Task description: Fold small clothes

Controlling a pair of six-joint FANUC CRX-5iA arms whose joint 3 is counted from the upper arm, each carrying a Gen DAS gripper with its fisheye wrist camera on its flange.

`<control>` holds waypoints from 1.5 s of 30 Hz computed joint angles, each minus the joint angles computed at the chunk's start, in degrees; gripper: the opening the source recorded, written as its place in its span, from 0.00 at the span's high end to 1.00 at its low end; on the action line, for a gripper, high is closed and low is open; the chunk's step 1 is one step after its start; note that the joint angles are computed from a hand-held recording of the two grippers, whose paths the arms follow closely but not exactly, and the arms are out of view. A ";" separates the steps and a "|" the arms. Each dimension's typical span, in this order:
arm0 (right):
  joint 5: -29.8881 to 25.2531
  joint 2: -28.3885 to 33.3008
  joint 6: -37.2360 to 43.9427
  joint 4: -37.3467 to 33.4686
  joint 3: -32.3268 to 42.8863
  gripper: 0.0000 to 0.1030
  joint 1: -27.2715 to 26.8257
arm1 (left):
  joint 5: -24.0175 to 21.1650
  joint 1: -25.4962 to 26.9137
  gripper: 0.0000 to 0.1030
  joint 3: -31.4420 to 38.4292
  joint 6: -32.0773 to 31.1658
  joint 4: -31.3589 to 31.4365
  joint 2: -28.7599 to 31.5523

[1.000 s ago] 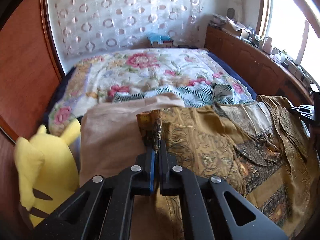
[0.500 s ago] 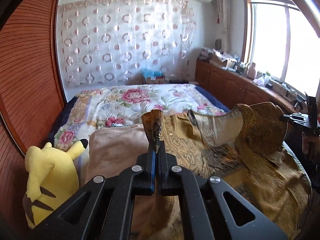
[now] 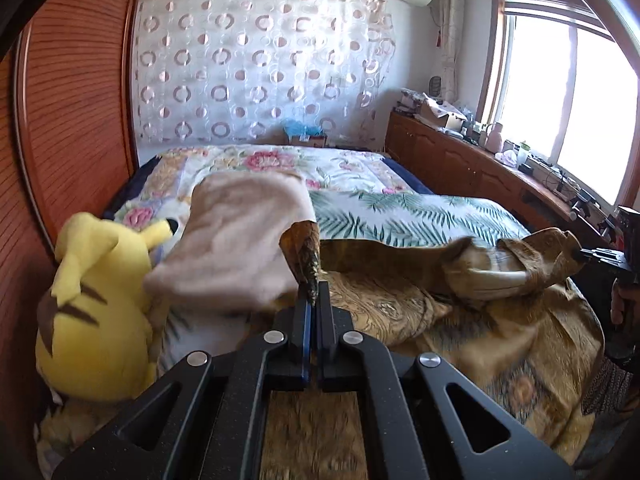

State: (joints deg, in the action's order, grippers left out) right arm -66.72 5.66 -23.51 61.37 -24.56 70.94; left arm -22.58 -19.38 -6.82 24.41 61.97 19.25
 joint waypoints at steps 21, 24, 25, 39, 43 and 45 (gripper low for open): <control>-11.63 -2.45 2.22 -9.53 4.52 0.77 7.69 | -0.61 4.06 0.51 -2.68 6.45 -8.26 -4.25; -13.94 -1.15 4.49 -8.88 5.79 0.69 6.21 | 1.12 3.58 0.48 1.19 8.79 -10.57 -1.32; -13.22 -1.11 4.92 -8.54 5.78 0.68 5.45 | 0.72 3.76 0.47 2.87 10.82 -12.81 -0.31; 1.10 1.92 13.16 -13.41 7.35 0.47 -5.55 | -16.92 4.78 0.47 20.25 23.95 -29.71 11.17; 2.09 2.27 14.60 -14.15 7.56 0.47 -6.69 | -19.59 4.95 0.47 20.81 25.32 -32.05 11.65; 2.82 1.92 15.03 -14.76 7.34 0.47 -7.08 | -20.92 4.96 0.47 21.24 25.96 -33.00 12.08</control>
State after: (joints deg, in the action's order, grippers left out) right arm -63.90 7.58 -8.47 46.62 -17.22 63.86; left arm -43.50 -14.42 14.43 50.37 28.98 31.33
